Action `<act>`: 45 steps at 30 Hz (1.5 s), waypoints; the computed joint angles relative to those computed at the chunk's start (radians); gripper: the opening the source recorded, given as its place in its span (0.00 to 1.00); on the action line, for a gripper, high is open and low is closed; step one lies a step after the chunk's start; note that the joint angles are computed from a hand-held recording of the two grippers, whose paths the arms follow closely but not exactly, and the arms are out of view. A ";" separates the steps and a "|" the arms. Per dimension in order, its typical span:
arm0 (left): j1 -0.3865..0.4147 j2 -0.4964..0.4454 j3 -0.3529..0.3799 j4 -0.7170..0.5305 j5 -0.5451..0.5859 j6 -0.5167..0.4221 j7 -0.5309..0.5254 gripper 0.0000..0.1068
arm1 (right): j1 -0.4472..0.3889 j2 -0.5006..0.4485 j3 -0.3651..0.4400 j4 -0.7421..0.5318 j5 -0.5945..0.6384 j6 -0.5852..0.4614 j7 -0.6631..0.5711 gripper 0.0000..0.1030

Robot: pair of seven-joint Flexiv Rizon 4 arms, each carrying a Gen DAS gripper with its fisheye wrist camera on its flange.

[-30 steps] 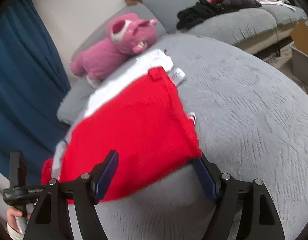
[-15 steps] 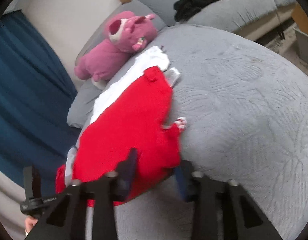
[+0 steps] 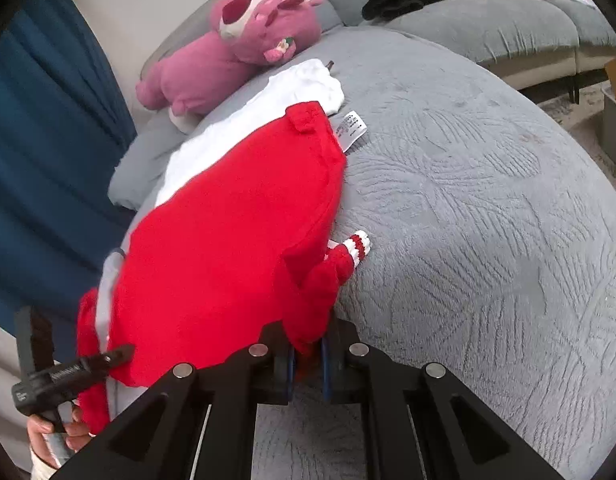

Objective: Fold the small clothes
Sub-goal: 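Lift the jersey with both grippers and fold it in half again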

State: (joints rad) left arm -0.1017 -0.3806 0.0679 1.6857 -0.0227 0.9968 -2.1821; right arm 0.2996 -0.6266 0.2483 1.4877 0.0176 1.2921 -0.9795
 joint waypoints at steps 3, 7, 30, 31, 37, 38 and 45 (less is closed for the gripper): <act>0.000 0.005 0.001 0.031 -0.011 0.055 -0.015 0.21 | 0.006 -0.004 -0.009 -0.016 -0.020 -0.043 -0.009 0.07; -0.079 -0.019 0.059 -0.056 0.174 -0.047 -0.057 0.23 | 0.026 -0.003 -0.032 -0.032 -0.078 -0.108 -0.066 0.06; -0.059 -0.106 0.021 -0.256 0.227 -0.260 -0.035 0.18 | 0.010 -0.003 -0.014 -0.130 -0.008 -0.304 -0.183 0.05; -0.058 -0.111 0.022 -0.265 0.213 -0.273 -0.044 0.18 | 0.022 -0.002 -0.029 -0.143 -0.019 -0.337 -0.169 0.05; -0.037 -0.167 0.012 -0.409 0.138 -0.478 -0.035 0.15 | 0.027 -0.022 -0.039 -0.310 0.018 -0.621 -0.112 0.05; -0.027 -0.173 0.007 -0.426 0.113 -0.500 -0.038 0.11 | 0.025 -0.034 -0.040 -0.350 0.033 -0.666 -0.099 0.05; -0.005 -0.230 -0.002 -0.612 0.053 -0.690 -0.093 0.10 | 0.031 -0.066 -0.059 -0.560 0.076 -0.886 -0.053 0.04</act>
